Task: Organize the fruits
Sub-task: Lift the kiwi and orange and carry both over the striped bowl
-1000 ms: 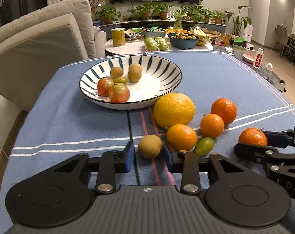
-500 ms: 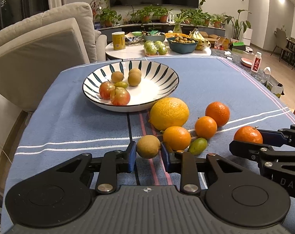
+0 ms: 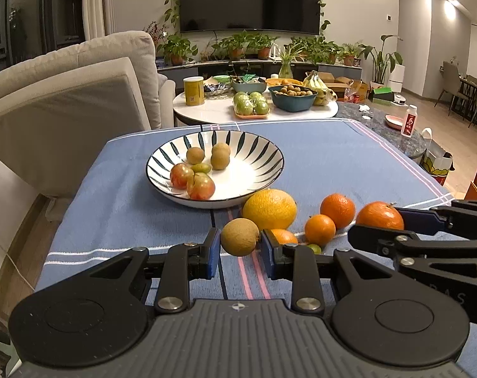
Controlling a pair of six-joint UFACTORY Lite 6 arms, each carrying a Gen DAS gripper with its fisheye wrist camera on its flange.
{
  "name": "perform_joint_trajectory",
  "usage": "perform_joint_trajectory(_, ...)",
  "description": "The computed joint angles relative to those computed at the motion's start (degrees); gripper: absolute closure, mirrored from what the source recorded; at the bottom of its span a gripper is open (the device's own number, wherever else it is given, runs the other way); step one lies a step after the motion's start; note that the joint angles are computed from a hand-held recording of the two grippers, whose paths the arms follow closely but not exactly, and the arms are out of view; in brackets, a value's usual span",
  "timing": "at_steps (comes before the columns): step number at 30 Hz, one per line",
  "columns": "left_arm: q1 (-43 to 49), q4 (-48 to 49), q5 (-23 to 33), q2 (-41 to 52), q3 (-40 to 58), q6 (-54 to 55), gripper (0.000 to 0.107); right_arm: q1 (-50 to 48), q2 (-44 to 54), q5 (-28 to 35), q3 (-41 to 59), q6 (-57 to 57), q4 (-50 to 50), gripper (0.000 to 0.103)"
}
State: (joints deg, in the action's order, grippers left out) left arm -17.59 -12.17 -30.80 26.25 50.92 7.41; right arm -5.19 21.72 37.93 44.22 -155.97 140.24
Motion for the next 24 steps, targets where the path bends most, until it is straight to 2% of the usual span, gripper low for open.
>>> perform_joint_trajectory(14, 1.32, 1.27, 3.15, 3.48, 7.39, 0.01, 0.081, 1.20, 3.41, -1.19, 7.04, 3.13, -0.67, 0.024)
perform_joint_trajectory(24, 1.50, 1.29, 7.08, 10.07, 17.78, 0.96, 0.081, 1.24, 7.17, -3.33, 12.39, 5.65, -1.77, 0.024)
